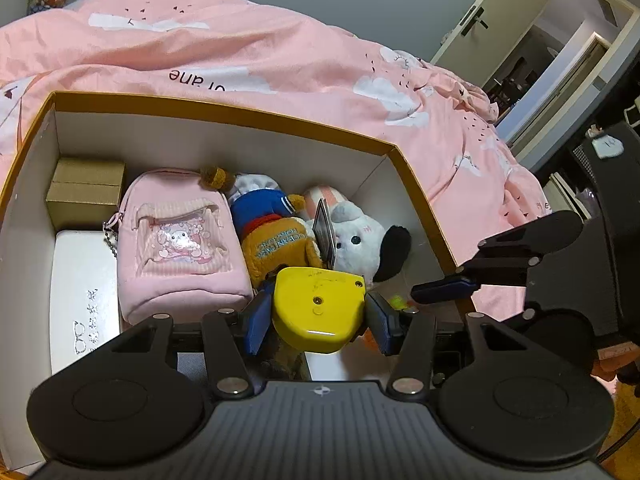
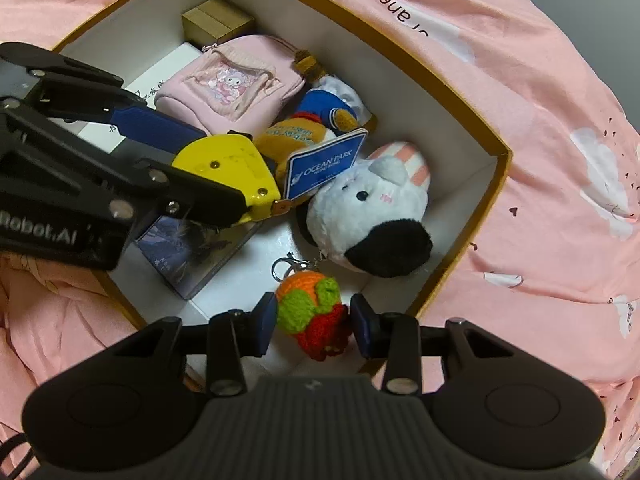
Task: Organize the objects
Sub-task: 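Carry the yellow keychain and crocheted fruit over the orange box and lower them, then open both grippers to drop the keychains into the orange box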
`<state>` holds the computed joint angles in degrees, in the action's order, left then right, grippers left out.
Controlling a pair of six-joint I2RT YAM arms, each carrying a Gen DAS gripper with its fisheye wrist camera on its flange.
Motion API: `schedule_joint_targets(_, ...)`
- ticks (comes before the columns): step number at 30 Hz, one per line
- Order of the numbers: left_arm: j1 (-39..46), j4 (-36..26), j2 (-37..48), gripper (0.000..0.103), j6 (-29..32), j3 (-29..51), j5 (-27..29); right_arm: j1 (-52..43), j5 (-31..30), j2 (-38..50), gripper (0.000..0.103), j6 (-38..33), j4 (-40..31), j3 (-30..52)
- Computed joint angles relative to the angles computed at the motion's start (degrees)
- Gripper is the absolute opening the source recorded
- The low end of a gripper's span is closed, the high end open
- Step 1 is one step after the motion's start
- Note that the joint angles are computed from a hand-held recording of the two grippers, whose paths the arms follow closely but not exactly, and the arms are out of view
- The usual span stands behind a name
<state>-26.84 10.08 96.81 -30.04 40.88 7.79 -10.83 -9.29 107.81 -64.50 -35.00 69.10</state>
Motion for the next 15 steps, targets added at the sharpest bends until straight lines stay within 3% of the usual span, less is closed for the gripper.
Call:
schedule_joint_targets(7,-0.03,-2.89,0.41,0.059,-0.37,1.88,2.78,-4.09,-6.18,-4.5,0.042,-0.74,0.67,-1.99)
schedule_joint_targets(10,-0.79,-4.38,1.13,0.059,-1.4,2.84,5.15,-7.65,-11.96,-8.42,0.043,1.29,4.19,-5.46)
schedule_joint_targets(15,-3.57,-6.12,5.71,0.059,-3.42,6.69,1.25,-12.0,-17.22,-11.7,0.043,5.8,15.42,-13.14)
